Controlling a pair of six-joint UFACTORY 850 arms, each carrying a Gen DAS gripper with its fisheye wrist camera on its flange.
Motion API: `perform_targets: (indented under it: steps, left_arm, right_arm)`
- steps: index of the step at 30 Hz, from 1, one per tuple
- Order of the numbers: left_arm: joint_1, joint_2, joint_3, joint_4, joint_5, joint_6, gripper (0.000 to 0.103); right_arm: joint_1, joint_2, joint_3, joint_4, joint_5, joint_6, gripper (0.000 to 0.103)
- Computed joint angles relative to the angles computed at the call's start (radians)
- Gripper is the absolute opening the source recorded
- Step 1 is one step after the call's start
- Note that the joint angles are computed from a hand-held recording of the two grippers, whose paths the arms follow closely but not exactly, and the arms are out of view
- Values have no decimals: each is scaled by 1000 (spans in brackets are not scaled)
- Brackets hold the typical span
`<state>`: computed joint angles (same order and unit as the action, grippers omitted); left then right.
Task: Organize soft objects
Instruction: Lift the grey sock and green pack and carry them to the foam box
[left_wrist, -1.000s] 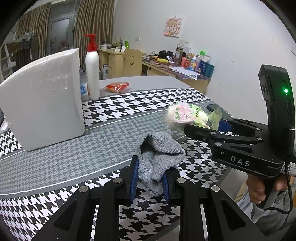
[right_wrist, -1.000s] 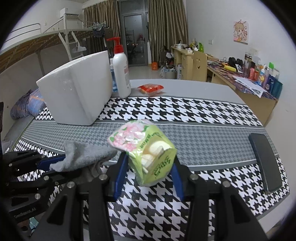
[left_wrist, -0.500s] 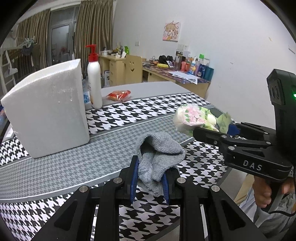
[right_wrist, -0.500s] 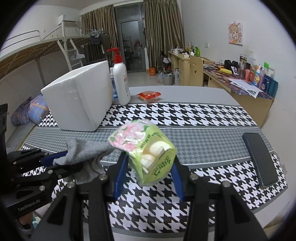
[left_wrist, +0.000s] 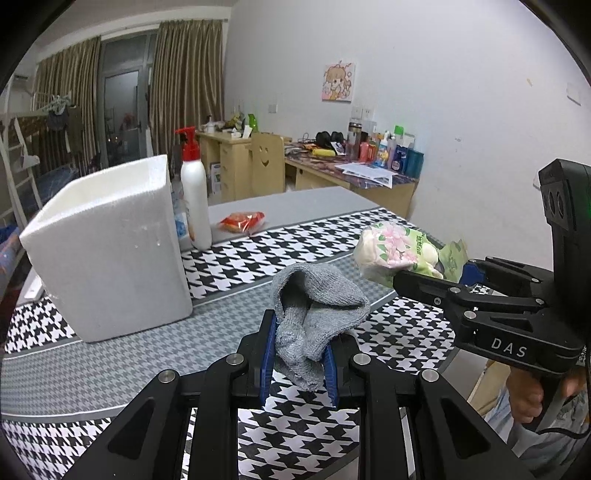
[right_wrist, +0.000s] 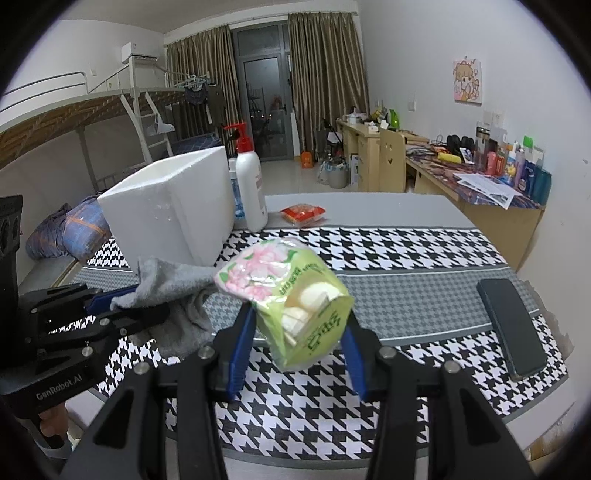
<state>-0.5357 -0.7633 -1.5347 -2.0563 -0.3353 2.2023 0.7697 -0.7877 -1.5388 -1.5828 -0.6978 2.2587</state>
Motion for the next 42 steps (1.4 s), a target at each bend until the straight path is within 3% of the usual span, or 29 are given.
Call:
perform_targets:
  steps: [42]
  left_arm:
    - [41, 81, 28, -336, -37, 363, 24]
  right_arm:
    - [19, -16, -103, -85, -56, -48, 50]
